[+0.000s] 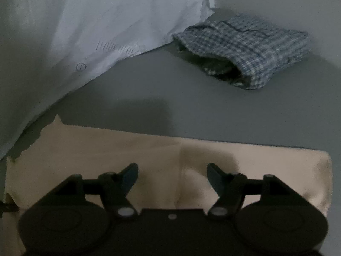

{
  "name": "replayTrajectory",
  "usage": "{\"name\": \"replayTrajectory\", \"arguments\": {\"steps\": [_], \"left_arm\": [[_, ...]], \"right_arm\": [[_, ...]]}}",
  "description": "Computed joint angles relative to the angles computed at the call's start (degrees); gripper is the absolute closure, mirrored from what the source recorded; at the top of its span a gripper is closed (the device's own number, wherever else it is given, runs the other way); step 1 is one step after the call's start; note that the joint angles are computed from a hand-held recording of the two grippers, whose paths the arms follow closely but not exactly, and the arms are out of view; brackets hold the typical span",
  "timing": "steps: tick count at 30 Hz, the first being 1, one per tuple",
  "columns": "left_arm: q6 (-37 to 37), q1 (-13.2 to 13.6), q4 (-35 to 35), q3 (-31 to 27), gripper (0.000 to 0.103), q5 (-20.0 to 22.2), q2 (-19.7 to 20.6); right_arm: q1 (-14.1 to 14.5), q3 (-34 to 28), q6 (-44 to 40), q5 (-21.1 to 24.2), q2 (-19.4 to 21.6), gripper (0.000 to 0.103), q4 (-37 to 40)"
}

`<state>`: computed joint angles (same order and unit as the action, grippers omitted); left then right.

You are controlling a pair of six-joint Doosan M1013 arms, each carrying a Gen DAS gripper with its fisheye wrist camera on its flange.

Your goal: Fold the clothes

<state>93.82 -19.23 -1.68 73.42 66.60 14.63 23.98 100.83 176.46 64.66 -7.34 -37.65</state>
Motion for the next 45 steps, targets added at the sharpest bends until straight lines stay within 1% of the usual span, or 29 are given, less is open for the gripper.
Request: {"name": "replayTrajectory", "arguments": {"steps": [1, 3, 4, 5, 7, 8, 9, 10, 14, 16, 17, 18, 20, 21, 22, 24, 25, 26, 28, 30, 32, 35, 37, 39, 40, 41, 45], "left_arm": [[-0.05, 0.03, -0.09, 0.24, 0.000, -0.33, -0.14], [0.05, 0.15, -0.36, 0.69, 0.000, -1.02, -0.36], [0.06, 0.18, -0.41, 0.82, 0.000, -1.25, -0.40], [-0.12, 0.20, -0.35, 0.82, 0.000, -1.25, -0.41], [-2.54, 0.36, 0.28, 0.75, 0.000, -1.42, -0.67], [-3.42, 0.68, -0.03, 0.96, 0.000, -2.01, -1.16], [-3.54, 1.28, -1.04, 1.44, 0.000, -2.98, -2.06], [-3.59, 1.90, -1.79, 2.05, 0.000, -3.91, -3.15], [-2.53, 5.00, -3.86, 5.38, 0.000, -7.27, -8.35], [-1.56, 6.93, -4.76, 7.33, 0.000, -8.44, -11.02], [-1.26, 7.93, -5.47, 8.24, 0.000, -8.89, -12.25], [-1.05, 9.00, -6.70, 9.11, 0.000, -9.15, -13.34], [-0.01, 11.45, -10.82, 10.75, 0.000, -9.00, -15.22], [0.57, 12.56, -12.74, 11.59, 0.000, -8.70, -16.10], [1.24, 13.33, -13.99, 12.42, 0.000, -8.35, -16.90], [2.91, 14.34, -15.33, 14.08, 0.000, -7.72, -18.38], [3.94, 14.51, -15.35, 15.04, 0.000, -7.46, -19.13], [4.95, 14.55, -15.10, 15.90, 0.000, -7.13, -19.72], [6.70, 14.43, -14.28, 17.37, 0.000, -6.21, -20.56], [7.77, 14.49, -14.52, 18.61, 0.000, -4.73, -21.24], [8.51, 14.56, -15.63, 19.43, 0.000, -3.15, -21.55], [10.00, 14.12, -16.46, 20.43, 0.000, -1.65, -21.94], [11.31, 13.59, -16.89, 20.58, 0.000, -1.35, -21.92], [11.99, 13.17, -17.46, 20.51, 0.000, -1.47, -21.78], [12.03, 13.07, -17.77, 20.42, 0.000, -1.64, -21.65], [11.88, 13.05, -18.08, 20.32, 0.000, -1.84, -21.49], [10.19, 12.46, -19.28, 19.39, 0.000, -2.87, -20.23]], "right_arm": [[0.14, 0.01, -0.28, -0.17, 0.25, 0.033, -0.68], [0.37, -0.09, -1.18, -0.41, 0.81, 0.055, -1.86], [0.50, -0.73, -2.81, 0.48, 1.40, 0.087, -1.96], [0.79, -1.64, -4.21, 2.36, 2.22, 0.100, -2.54], [1.26, -2.51, -6.68, 2.32, 2.70, 0.100, -3.60], [1.89, -3.47, -8.51, 3.16, 3.24, 0.100, -4.82], [2.52, -4.36, -10.38, 3.63, 3.70, 0.100, -6.11], [3.25, -5.06, -12.06, 3.16, 3.93, 0.100, -7.75], [8.22, -8.59, -18.06, 0.03, 5.36, 0.100, -16.29], [11.75, -10.61, -21.38, -3.85, 5.76, 0.100, -20.08], [13.33, -11.47, -23.18, -6.47, 5.80, 0.100, -21.24], [14.70, -11.83, -25.56, -10.24, 5.43, 0.100, -21.07], [17.39, -12.28, -32.85, -19.08, 4.61, 0.100, -17.27], [18.65, -12.75, -38.57, -21.47, 4.58, 0.100, -12.70], [20.11, -13.00, -44.98, -22.38, 4.77, 0.100, -7.60], [23.07, -12.97, -55.16, -20.33, 5.70, 0.100, 0.72], [24.45, -12.99, -58.93, -18.69, 6.35, 0.100, 3.91], [25.68, -12.59, -59.71, -16.19, 7.03, 0.100, 4.83], [27.89, -12.03, -60.77, -11.39, 8.58, 0.100, 6.51], [29.10, -11.85, -59.48, -7.67, 9.78, 0.100, 6.57], [29.68, -11.96, -56.39, -6.37, 10.19, 0.100, 5.67], [29.74, -13.23, -54.84, -4.27, 10.99, 0.097, 7.66], [29.53, -13.57, -54.16, -2.86, 11.27, 0.090, 9.96], [29.47, -13.21, -51.91, -3.15, 10.56, 0.077, 10.83], [29.47, -12.77, -49.88, -3.92, 9.83, 0.065, 10.87], [29.62, -12.33, -47.31, -4.54, 9.08, 0.055, 10.45], [29.18, -11.42, -37.46, -4.45, 7.01, 0.051, 6.74]]}}
